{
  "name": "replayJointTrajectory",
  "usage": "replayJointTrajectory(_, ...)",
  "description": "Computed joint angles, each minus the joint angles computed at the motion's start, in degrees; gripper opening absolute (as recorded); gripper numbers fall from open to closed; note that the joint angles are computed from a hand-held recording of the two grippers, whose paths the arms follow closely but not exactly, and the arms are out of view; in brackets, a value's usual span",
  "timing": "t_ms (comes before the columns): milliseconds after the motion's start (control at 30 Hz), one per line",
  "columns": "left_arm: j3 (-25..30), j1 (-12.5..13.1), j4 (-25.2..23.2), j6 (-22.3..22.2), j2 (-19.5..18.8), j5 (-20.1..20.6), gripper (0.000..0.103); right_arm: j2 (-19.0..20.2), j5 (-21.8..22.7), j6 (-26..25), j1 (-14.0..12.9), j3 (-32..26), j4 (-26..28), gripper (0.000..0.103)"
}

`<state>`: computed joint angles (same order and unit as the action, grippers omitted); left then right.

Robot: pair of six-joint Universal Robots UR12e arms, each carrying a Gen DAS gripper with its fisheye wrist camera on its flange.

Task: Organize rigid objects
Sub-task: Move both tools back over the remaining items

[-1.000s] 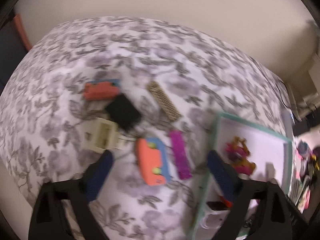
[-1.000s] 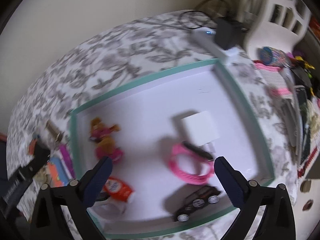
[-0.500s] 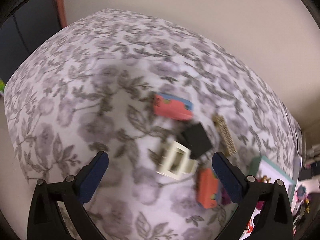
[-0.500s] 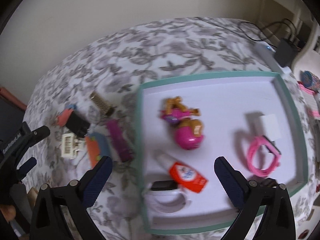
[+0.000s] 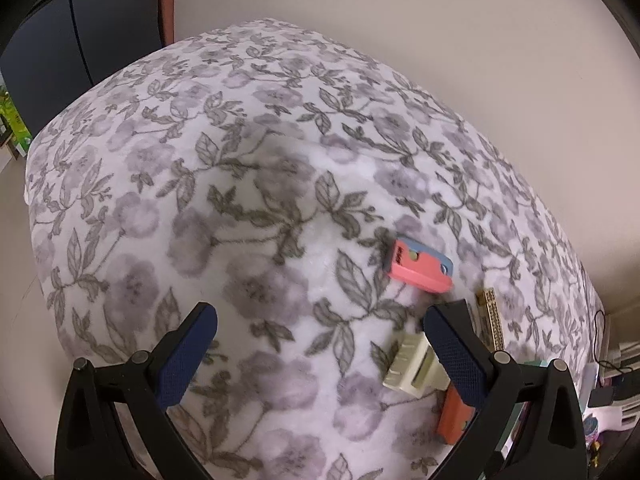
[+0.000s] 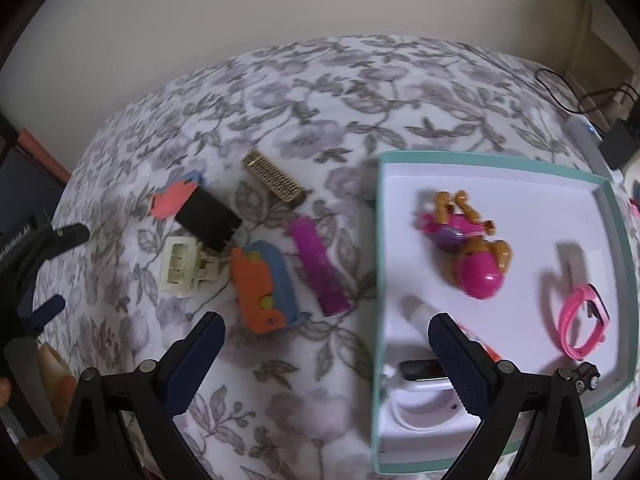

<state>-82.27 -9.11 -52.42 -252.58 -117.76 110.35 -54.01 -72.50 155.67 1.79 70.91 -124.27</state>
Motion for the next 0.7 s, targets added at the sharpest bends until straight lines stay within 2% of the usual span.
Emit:
replayJointTrajectory(233, -1.88, 0.73, 2.99, -1.06, 0.73, -1.13, 0.103, 0.28, 0.93, -1.50, 0.44, 0.01, -0.89, 0.103)
replayJointTrajectory(333, -2.64, 1.17, 5.82, -0.89, 0.62, -3.08, 0.103, 0.68, 1.29, -1.42, 0.53, -0.45, -0.83, 0.103)
replayJointTrajectory(500, -2.09, 1.69, 7.04, 1.46, -0.52, -6.65, 0.103, 1.12, 2.34, -1.89, 0.77, -0.74, -0.91, 0.102)
replayJointTrajectory(700, -0.35, 2.07, 5.99, 5.11, -2.29, -11.48, 0.103, 1.33, 1.77, -4.34, 1.53, -0.45, -1.88, 0.088)
